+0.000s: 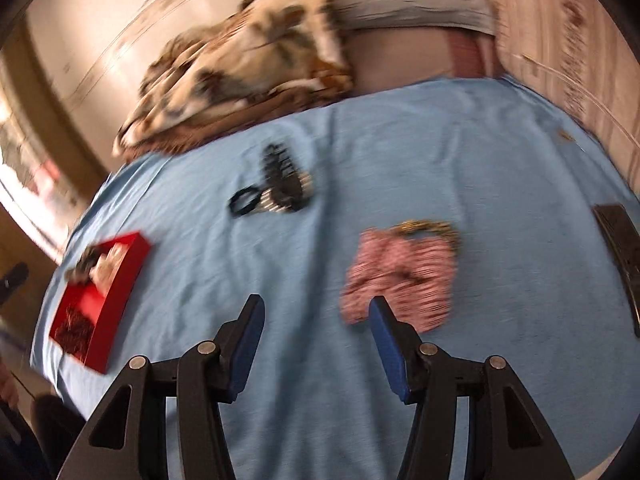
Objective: Organize jewelry
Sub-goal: 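Move both open tools from the tray back to the remaining accessories, then grasp the black pearl claw clip with the left tool while the right grasps the red plaid scrunchie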
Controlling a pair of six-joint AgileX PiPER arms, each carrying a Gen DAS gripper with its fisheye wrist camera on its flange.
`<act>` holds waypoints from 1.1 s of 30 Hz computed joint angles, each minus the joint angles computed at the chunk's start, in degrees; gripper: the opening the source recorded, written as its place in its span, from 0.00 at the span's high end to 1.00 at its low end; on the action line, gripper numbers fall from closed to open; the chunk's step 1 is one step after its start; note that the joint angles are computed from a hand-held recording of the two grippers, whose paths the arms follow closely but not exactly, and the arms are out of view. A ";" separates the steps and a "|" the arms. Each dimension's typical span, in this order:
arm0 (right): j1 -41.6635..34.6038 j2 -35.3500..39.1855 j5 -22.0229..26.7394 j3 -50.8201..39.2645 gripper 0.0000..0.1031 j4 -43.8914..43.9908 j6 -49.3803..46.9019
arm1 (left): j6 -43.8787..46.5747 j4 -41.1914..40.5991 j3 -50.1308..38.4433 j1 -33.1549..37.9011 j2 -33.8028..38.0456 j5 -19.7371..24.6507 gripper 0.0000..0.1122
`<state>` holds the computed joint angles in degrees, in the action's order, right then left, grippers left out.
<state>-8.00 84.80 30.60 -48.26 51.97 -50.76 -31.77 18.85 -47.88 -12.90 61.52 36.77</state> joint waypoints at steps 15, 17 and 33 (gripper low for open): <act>-6.06 7.97 -3.28 -2.96 0.33 10.14 -12.75 | 4.86 -18.62 -28.55 -7.51 38.49 -2.66 0.46; -6.38 8.45 -2.43 -3.03 0.33 10.71 -13.11 | 5.34 -19.14 -33.02 -8.18 42.64 -1.52 0.46; -4.71 13.46 -0.82 -6.44 0.45 4.59 -7.57 | 9.56 -22.73 -68.94 -9.10 69.64 14.38 0.78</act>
